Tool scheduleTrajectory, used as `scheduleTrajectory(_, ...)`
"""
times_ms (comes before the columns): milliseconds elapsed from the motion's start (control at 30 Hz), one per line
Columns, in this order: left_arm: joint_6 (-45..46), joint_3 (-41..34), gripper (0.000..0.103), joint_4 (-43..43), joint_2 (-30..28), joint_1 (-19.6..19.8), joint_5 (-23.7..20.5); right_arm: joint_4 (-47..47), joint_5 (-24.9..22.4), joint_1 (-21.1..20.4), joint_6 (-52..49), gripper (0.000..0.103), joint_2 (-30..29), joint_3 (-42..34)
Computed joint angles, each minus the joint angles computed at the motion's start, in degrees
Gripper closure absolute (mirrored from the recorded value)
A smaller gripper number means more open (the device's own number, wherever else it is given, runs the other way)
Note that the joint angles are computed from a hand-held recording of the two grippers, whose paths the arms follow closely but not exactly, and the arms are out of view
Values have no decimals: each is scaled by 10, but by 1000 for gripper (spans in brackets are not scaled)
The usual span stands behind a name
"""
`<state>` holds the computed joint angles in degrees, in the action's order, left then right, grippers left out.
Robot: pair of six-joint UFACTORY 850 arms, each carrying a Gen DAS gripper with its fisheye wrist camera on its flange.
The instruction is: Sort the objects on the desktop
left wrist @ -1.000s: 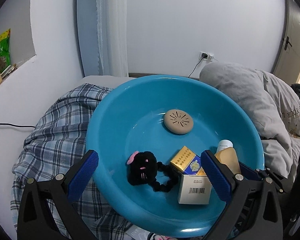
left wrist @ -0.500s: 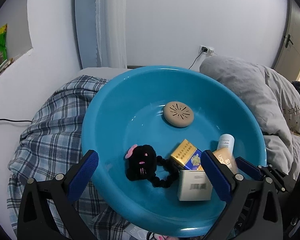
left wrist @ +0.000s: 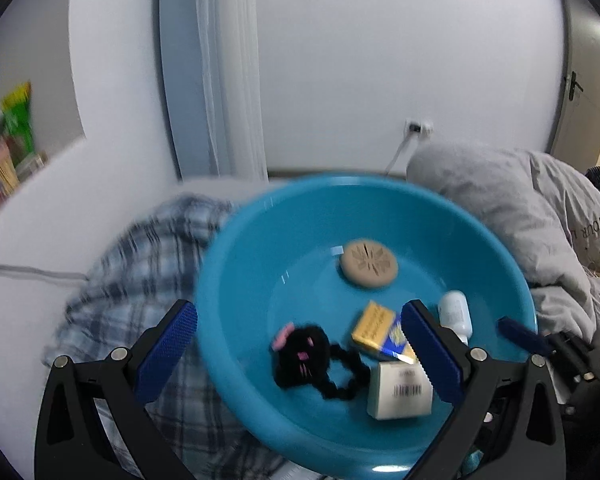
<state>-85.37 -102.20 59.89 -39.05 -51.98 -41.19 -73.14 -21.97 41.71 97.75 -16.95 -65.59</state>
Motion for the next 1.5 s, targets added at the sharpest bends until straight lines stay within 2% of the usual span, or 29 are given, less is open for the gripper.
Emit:
scheduleTrajectory(67, -45, 15, 0, 59, 12, -7, -9, -45, -40, 14, 16, 51, 7, -1)
scheduleTrajectory(133, -85, 30, 0, 106, 25, -11, -10, -86, -44, 18, 58, 45, 25, 7)
scheduleTrajectory(167, -98, 37, 0, 120, 30, -12, -8, -102, -45, 18, 78, 40, 33, 11)
scheduleTrajectory(367, -144, 57, 0, 164, 57, -16, -4, -143, -99, 31, 111, 37, 62, 17)
scheduleTrajectory(500, -163, 65, 0, 204, 69, -24, -26, -160, -121, 32, 133, 29, 82, 26)
scheduleTrajectory(633, -147, 58, 0, 213, 64, -30, -80, -157, -140, 35, 129, 29, 98, 29)
scheduleTrajectory(767, -182, 80, 0, 232, 89, -28, -57, -168, -163, 43, 139, 29, 114, 33)
scheduleTrajectory(1033, -209, 95, 0, 288, 118, -51, -92, -205, -214, 58, 169, 21, 147, 50)
scheduleTrajectory(1100, -227, 105, 0, 307, 131, -55, -99, -213, -229, 62, 174, 18, 153, 52)
scheduleTrajectory(1233, -243, 120, 0, 326, 153, -63, -101, -233, -262, 71, 194, 2, 170, 60)
scheduleTrajectory(1500, -225, 124, 0, 317, 176, -78, -104, -247, -317, 92, 224, 1, 208, 78)
